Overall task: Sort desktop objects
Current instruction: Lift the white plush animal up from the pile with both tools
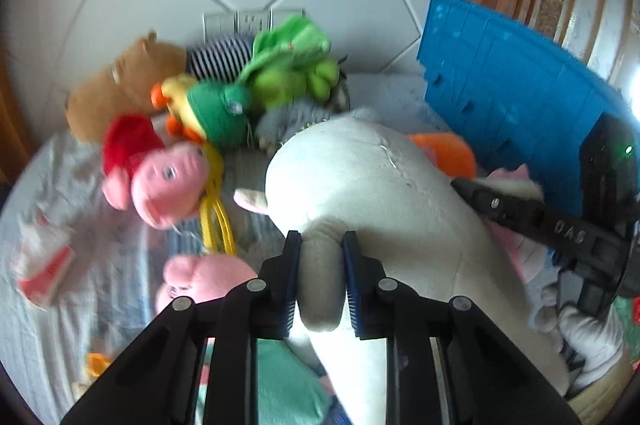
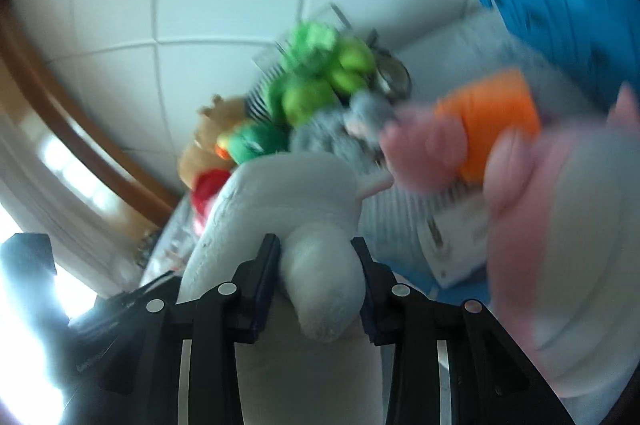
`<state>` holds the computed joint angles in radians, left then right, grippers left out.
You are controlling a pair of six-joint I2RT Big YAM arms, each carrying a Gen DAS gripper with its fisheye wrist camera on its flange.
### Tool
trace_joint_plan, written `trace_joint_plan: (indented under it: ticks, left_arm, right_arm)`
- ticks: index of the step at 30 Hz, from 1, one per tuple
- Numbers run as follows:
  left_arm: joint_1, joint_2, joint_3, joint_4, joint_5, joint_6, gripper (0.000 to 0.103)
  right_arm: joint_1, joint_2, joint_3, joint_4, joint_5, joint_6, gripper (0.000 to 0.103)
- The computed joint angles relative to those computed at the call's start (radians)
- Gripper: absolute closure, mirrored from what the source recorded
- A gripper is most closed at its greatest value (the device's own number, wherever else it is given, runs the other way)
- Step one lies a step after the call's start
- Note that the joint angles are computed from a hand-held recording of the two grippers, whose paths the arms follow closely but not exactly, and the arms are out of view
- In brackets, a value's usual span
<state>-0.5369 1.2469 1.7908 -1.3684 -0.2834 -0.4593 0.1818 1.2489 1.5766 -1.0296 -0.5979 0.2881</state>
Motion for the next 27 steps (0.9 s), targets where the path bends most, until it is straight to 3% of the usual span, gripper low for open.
trace_joint_plan:
  ticks: [9, 13, 14, 15, 16, 18, 22, 25, 26, 27]
  left_arm:
    - [-0.11, 0.079, 0.318, -0.131, -0.169, -0.018, 0.083]
    - [-0.148, 0.133, 0.443, -0.181, -0.197, -0.012, 0.084]
    - [-0.154, 0.141, 0.463, -0.175, -0.185, -0.003, 0.087]
    - [-0.163, 0.156, 0.49, -0.177, -0.176, 0.005, 0.098]
    - [-0.174, 0.173, 0.522, -0.185, -0.17, 0.01, 0.098]
    - [-0.183, 0.229, 0.609, -0.257, -0.159, -0.001, 0.098]
    - [-0.15, 0.18, 0.485, -0.24, -0.106, -0.024, 0.098]
    - [-0.121, 0.135, 0.356, -0.241, -0.067, -0.041, 0.096]
    - [-0.111, 0.12, 0.314, -0.238, -0.052, -0.051, 0.094]
    - [-0.1, 0.104, 0.271, -0.232, -0.035, -0.06, 0.083]
  right_arm:
    - [-0.029, 0.015, 0.277, -0.15, -0.033, -0.115, 0.068]
    - [-0.05, 0.043, 0.405, -0.229, -0.023, -0.155, 0.068]
    - [-0.056, 0.049, 0.432, -0.25, -0.021, -0.165, 0.068]
    - [-0.062, 0.053, 0.453, -0.268, -0.021, -0.174, 0.068]
    - [-0.068, 0.054, 0.47, -0.286, -0.032, -0.187, 0.07]
    - [-0.06, 0.062, 0.51, -0.33, -0.022, -0.219, 0.074]
    - [-0.057, 0.077, 0.511, -0.383, 0.054, -0.227, 0.081]
    - [-0.083, 0.019, 0.381, -0.355, 0.097, -0.231, 0.081]
    - [-0.092, 0.001, 0.345, -0.351, 0.104, -0.233, 0.079]
    - [-0.101, -0.016, 0.31, -0.348, 0.111, -0.235, 0.078]
